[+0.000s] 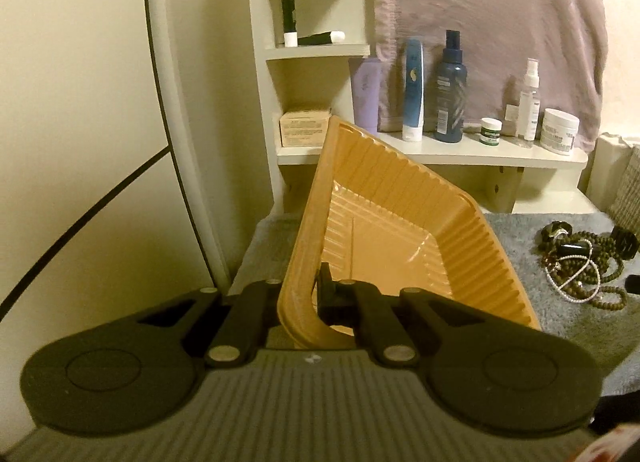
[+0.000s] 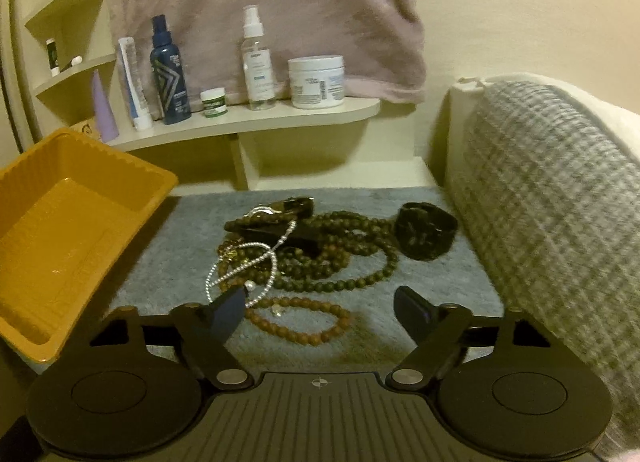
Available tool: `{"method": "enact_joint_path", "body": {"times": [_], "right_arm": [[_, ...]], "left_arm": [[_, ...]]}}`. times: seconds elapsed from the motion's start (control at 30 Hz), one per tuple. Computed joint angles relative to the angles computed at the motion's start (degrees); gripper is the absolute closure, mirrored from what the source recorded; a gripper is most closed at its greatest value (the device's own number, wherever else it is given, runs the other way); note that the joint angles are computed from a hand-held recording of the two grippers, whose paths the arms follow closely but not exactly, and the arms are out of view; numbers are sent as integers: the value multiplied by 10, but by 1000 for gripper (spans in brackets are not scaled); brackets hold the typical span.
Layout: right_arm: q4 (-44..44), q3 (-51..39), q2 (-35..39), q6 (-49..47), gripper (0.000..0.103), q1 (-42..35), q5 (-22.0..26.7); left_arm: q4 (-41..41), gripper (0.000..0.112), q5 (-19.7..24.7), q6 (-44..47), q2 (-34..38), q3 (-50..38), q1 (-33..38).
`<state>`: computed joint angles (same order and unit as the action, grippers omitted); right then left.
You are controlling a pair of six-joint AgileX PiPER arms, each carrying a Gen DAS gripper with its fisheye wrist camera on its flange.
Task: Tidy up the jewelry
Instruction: 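Grasp the white pearl necklace with the right tool while the left tool holds the tray tilted, then carry the white necklace into the orange tray and open the right tool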
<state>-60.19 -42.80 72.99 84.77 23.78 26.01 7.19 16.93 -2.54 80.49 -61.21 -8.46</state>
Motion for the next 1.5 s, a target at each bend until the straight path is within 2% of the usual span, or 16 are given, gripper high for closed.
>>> {"method": "enact_joint_path", "body": {"times": [0.1,0.23,0.43,0.47,0.57,0.67,0.77,1.0,1.1,1.37,1.5], "right_arm": [[16,-16,25,-31,48,-25,-49],[48,-43,64,-77,54,-45,-86],[193,-87,123,-227,71,-71,-106],[204,-92,130,-237,75,-72,-103],[241,-97,138,-269,100,-81,-113],[231,-97,127,-265,100,-80,-115],[269,-111,113,-319,100,-81,-105],[404,-189,77,-525,101,-95,-56],[434,-225,64,-582,101,-100,-34],[436,-313,53,-651,101,-91,23],[433,-336,52,-667,101,-82,34]], "left_arm": [[26,108,0,-22,1,-4,-7],[57,108,5,-48,4,-11,-18],[57,108,5,-51,6,-14,-23],[52,108,6,-46,7,-15,-21],[42,108,9,-38,7,-16,-19],[40,108,10,-37,7,-17,-19],[37,108,10,-35,8,-17,-18],[10,108,12,-8,11,-22,-12],[10,108,10,-10,10,-20,-12],[-10,107,3,9,11,-19,-8],[-16,107,2,15,12,-19,-7]]}}
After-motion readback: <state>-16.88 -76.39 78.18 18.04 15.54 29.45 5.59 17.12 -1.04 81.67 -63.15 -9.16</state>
